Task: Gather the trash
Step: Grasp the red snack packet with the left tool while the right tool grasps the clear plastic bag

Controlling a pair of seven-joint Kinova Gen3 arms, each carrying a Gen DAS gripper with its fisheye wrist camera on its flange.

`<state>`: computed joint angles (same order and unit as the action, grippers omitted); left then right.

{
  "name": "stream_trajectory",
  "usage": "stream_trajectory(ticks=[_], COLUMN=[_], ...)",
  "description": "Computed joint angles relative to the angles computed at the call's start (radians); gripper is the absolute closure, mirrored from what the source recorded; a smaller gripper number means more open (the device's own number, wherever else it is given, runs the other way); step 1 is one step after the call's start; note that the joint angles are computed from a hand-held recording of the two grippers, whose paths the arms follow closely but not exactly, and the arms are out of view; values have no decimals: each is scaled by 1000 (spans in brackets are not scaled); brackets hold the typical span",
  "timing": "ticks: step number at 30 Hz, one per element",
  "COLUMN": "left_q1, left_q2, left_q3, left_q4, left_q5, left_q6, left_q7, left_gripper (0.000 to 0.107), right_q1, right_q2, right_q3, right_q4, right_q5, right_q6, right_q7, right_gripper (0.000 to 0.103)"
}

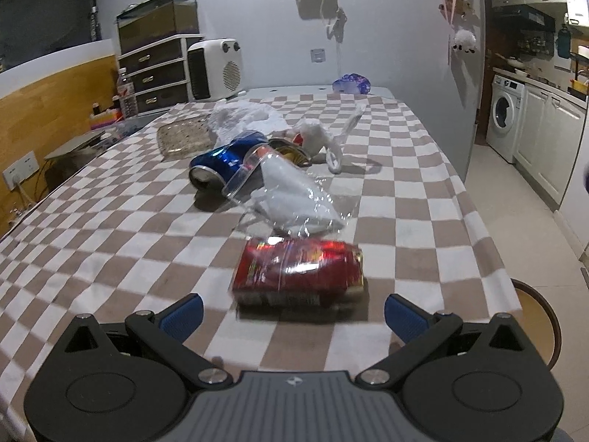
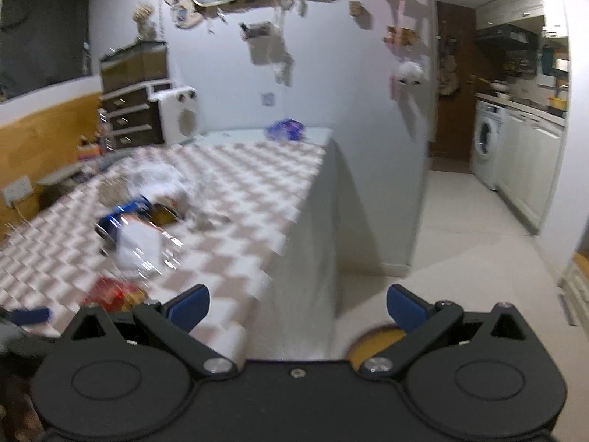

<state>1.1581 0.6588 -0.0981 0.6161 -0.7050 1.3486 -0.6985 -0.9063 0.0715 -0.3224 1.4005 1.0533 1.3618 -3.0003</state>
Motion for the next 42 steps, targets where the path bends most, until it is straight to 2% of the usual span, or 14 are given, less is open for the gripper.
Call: stream_trajectory(ticks=[3,6,7,10,14,16,18,21,24,29,37,39,41,42], left_q1=[-33,-64,-74,-99,-111,-114,-116,-112,-100,-83,-85,-87,-90,-93], left_q2=[11,3,0,-3,-12,-31,-42,-53,-87,-150,-207,-210,-216,-217], left_q3=[9,12,15,21,26,29,35,36,32,35,87,99,107,111], left_q4=[-8,18,27,39,68,106,131,152,218,330,408,411,417,419], left_q5=[18,39,47,70,91,94,94,82,57,-2,-92,-107,-119,-123], left_q6=[-29,-82,-101,-134,-166,-203,-227,-237,-267,-270,-203,-188,-182,-181], left_q7=[-27,-32,-33,-35,-28,-18,-11,-4,34,144,264,278,293,299], left_gripper=[4,4,4,4,5,11,17,18,19,19,19,19,19,19], right_q1=[27,2,16,107,123,200,235,179,157,194,181,160,154,139], right_q2=[17,30,33,49,84,107,137,195,255,344,477,495,485,477], right_q3=[21,111,117,59,120,84,79,165,193,153,174,205,225,246], right_q4=[-20,-36,-34,-6,-5,-23,-58,-136,-219,-359,-545,-564,-536,-520], right_q5=[-1,-35,-40,19,2,-64,-145,-257,-323,-454,-603,-614,-642,-641], right_q6=[-94,-201,-241,-363,-509,-590,-631,-632,-612,-568,-483,-466,-489,-494], right_q7=[41,91,99,78,95,147,204,317,428,631,893,904,897,890], right_gripper=[0,0,0,0,0,0,0,0,0,0,0,4,21,24])
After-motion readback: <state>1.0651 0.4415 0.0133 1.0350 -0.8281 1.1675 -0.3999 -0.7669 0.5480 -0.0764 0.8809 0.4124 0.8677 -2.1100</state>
